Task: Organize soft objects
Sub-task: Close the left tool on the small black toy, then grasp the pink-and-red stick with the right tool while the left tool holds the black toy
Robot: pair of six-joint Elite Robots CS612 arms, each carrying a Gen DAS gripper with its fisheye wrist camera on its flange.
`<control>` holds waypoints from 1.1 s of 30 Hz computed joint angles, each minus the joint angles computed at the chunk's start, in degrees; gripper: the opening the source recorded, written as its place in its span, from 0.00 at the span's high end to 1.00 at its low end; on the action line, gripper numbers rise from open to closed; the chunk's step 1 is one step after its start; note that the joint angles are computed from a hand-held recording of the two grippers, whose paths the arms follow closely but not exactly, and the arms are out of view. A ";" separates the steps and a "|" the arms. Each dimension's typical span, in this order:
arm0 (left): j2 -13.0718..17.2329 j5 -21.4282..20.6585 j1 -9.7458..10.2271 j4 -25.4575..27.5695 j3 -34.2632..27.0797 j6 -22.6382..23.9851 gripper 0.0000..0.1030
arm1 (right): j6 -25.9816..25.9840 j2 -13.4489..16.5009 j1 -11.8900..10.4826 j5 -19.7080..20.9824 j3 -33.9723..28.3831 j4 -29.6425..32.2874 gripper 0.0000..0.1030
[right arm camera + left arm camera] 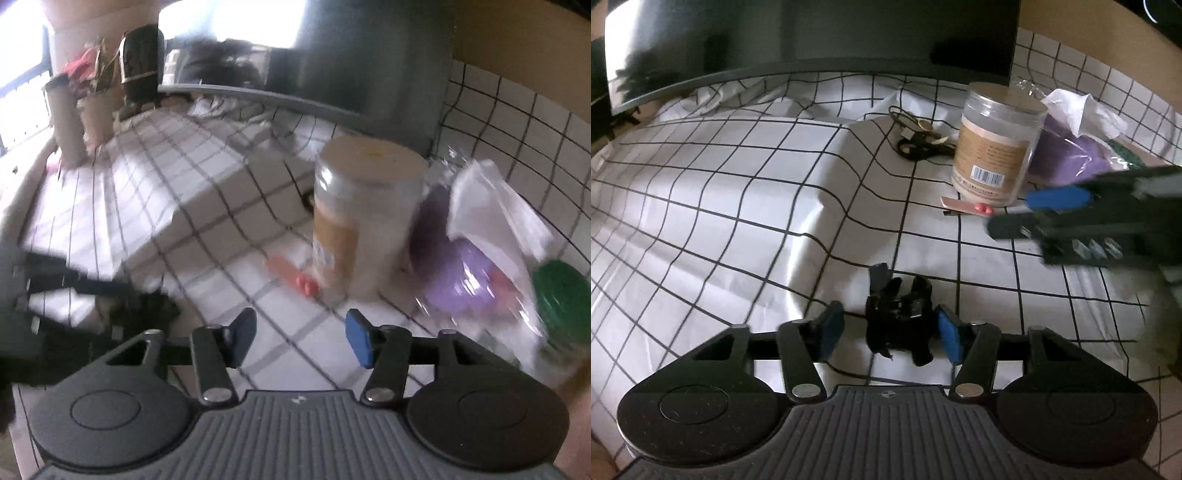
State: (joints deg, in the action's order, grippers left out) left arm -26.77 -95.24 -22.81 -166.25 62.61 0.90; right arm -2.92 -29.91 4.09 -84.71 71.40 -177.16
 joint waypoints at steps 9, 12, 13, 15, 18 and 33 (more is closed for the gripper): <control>-0.64 -6.65 3.28 -1.70 -0.62 -0.52 0.63 | 12.50 3.36 0.90 2.34 -6.90 5.87 0.47; -0.11 -6.37 4.20 -1.15 -2.38 -0.92 0.63 | 11.50 2.82 1.08 6.33 -5.24 0.67 0.47; 0.06 -6.49 4.46 -0.90 -2.90 -1.20 0.63 | 10.25 2.93 1.58 4.03 -5.28 -0.77 0.47; 0.44 -7.54 4.96 -0.47 -3.98 -1.90 0.63 | 7.11 3.77 2.75 -2.96 -6.86 -1.10 0.47; 0.66 -9.28 5.33 0.02 -4.74 -1.17 0.63 | 4.05 5.57 3.45 -8.08 -9.79 -0.55 0.52; 2.20 -13.88 6.30 3.56 -7.54 1.35 0.63 | 8.32 5.48 2.81 -2.81 -10.83 6.22 0.58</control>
State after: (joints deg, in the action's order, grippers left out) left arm -24.56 -109.12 -16.50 -162.70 55.08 2.25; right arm 5.40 -24.43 6.90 -87.52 60.56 -170.94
